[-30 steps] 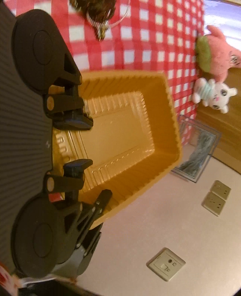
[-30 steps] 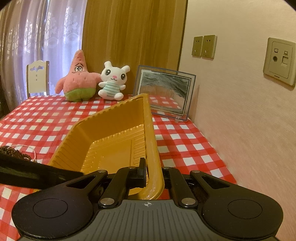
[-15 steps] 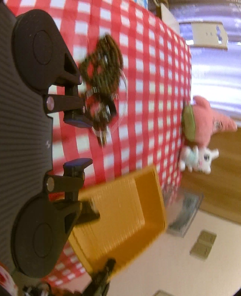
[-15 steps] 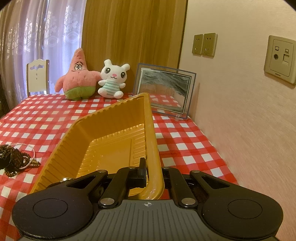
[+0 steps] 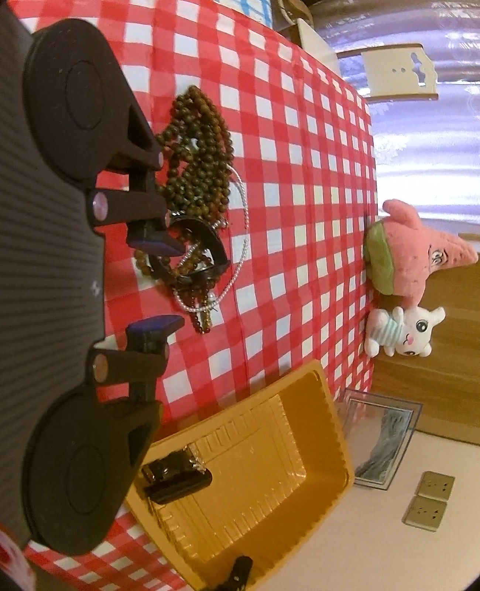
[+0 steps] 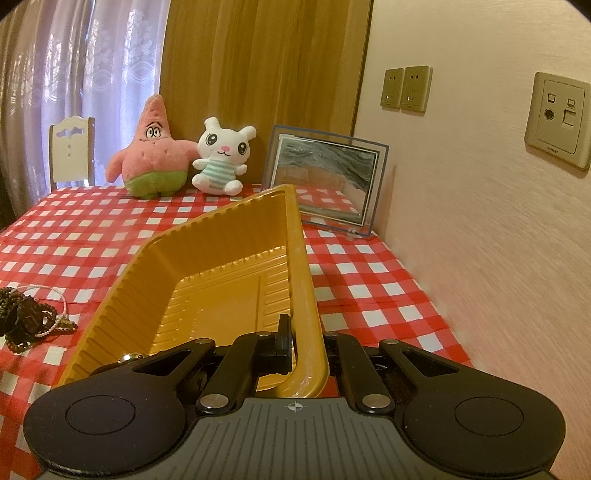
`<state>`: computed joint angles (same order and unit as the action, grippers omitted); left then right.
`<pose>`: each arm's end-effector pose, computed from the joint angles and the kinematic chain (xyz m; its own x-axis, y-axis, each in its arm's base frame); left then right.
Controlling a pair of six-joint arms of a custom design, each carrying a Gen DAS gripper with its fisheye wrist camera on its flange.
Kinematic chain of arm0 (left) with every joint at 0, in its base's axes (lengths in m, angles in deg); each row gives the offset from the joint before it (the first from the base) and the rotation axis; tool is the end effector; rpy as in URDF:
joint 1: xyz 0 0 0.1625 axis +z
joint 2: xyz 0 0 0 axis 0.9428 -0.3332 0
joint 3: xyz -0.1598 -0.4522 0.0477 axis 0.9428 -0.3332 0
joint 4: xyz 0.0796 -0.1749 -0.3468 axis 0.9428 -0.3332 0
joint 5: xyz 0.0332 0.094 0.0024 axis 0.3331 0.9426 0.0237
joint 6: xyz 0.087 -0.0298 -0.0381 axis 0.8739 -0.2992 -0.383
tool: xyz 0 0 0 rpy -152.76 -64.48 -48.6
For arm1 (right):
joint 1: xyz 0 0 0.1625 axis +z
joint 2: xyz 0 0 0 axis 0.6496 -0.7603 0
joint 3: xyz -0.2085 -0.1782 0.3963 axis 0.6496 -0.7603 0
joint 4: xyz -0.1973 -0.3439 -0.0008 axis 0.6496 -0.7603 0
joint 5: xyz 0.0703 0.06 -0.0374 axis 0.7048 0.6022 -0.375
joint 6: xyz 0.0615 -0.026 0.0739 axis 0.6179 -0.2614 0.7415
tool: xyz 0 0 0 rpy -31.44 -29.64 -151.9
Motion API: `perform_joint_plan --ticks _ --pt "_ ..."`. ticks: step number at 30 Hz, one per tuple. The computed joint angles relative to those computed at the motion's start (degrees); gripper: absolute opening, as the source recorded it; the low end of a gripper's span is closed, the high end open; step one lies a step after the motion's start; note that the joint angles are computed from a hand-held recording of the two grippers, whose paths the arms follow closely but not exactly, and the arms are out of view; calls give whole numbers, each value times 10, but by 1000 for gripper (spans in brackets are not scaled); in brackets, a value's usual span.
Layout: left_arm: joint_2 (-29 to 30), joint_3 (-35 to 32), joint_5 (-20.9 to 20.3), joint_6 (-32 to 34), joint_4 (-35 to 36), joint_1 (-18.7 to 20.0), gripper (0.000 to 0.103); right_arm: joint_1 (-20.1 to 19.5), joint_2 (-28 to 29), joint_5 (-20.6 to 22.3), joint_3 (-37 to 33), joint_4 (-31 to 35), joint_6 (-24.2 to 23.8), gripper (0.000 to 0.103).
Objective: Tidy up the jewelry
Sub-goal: 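Grasp the black bracelet from the pile with the left tool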
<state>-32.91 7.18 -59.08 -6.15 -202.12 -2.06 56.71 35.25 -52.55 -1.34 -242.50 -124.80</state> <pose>-0.0818 -0.7886 0.2422 -0.7445 -0.2699 -0.6107 0.3148 0.6648 -0.6775 0.2186 -0.8790 0.1351 -0.5933 -0.4128 0.6911 -0.7859 0.4830 -0.3862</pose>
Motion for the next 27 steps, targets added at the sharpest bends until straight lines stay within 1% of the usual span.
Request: perform_joint_plan --ticks 6,9,13,16,18,22,27 --pt "23 -47 4 4 40 12 24 0 1 -1 -1 -1 0 5" --pt "33 -71 12 -6 66 17 23 0 1 -2 -1 -1 0 5" --pt "44 -94 12 -21 84 23 23 0 1 -1 -1 -1 0 5" --pt "50 -108 13 -28 93 27 17 0 1 -2 -1 -1 0 5" --pt "51 -112 14 -36 98 28 13 0 0 -2 -1 -1 0 5" --pt "48 -106 4 -43 85 30 12 0 0 -1 0 -1 1 5" --pt "39 -90 2 -56 76 27 8 0 0 -2 1 -3 0 5"
